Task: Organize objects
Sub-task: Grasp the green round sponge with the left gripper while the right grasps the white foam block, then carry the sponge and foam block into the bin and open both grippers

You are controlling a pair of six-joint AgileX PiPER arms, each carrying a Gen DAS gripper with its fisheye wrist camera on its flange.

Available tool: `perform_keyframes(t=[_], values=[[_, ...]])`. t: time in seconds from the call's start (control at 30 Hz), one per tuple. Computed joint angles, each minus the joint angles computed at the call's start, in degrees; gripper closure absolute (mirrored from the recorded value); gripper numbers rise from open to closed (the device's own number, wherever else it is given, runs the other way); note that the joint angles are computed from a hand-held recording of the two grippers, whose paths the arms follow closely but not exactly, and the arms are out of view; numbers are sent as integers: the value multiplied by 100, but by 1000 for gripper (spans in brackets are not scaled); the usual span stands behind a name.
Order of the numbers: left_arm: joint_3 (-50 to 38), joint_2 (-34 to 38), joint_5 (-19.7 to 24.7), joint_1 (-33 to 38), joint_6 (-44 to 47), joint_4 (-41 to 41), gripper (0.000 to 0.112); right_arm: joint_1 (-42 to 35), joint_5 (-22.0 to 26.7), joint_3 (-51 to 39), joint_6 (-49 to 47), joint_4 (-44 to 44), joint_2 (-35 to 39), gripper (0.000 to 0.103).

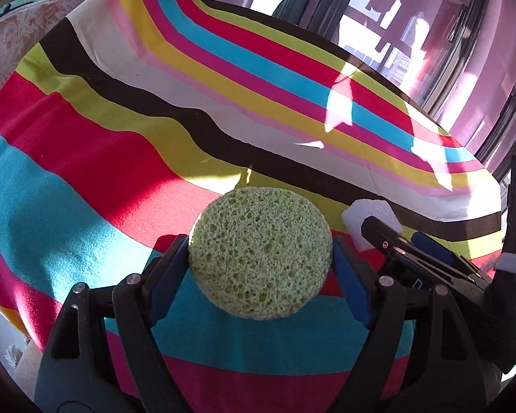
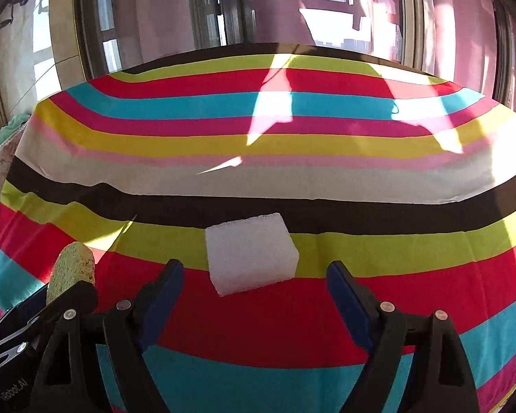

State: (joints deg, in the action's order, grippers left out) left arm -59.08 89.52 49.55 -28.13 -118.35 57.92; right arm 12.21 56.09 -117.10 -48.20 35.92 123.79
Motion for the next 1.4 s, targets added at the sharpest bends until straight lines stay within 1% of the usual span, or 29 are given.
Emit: perform_keyframes(t=[0.1, 0.2, 0.27, 0.3, 0.33, 0.37, 0.43, 0.47, 0.67, 0.87, 0.97, 1.03, 1.13, 1.27, 1.4], values=[[4, 19, -89, 40, 42, -21, 29, 144, 353, -675, 363, -291, 416, 17], [41, 64, -273, 106, 41, -46, 29, 268, 522, -1037, 577, -514, 669, 17], [-19, 146, -194, 41, 61, -37, 29, 280, 754, -1393, 752, -546, 870, 17], [-64, 188, -187, 21, 115, -35, 29, 265, 813, -1491, 802, -503, 933, 18], [-110, 229, -173, 14, 176, -46, 29, 263, 877, -1582, 875, -519, 991, 23], [-131, 250, -145, 1, 193, -46, 29, 266, 855, -1578, 885, -530, 993, 31], [-177, 297, -166, 26, 225, -22, 29, 242, 659, -1310, 816, -484, 862, 40], [-191, 311, -159, 24, 230, -14, 29, 232, 620, -1262, 820, -471, 839, 41], [-190, 334, -222, 47, 199, 64, 29, 141, 749, -1441, 880, -312, 950, 42], [-103, 295, -319, 59, 42, 204, 29, 63, 354, -906, 613, 12, 673, 42], [-87, 272, -302, 8, -19, 281, 29, 20, 35, -489, 407, 177, 443, 42], [-74, 247, -280, -49, -64, 305, 29, -5, -156, -204, 376, 104, 264, 42], [-81, 211, -223, -118, -80, 356, 29, -65, -170, -29, 511, -11, 93, 42], [-122, 209, -201, -263, -51, 427, 29, -259, -296, 485, 406, 93, -324, 42], [-178, 200, -192, -403, 25, 454, 29, -526, -307, 939, 210, 220, -687, 42]])
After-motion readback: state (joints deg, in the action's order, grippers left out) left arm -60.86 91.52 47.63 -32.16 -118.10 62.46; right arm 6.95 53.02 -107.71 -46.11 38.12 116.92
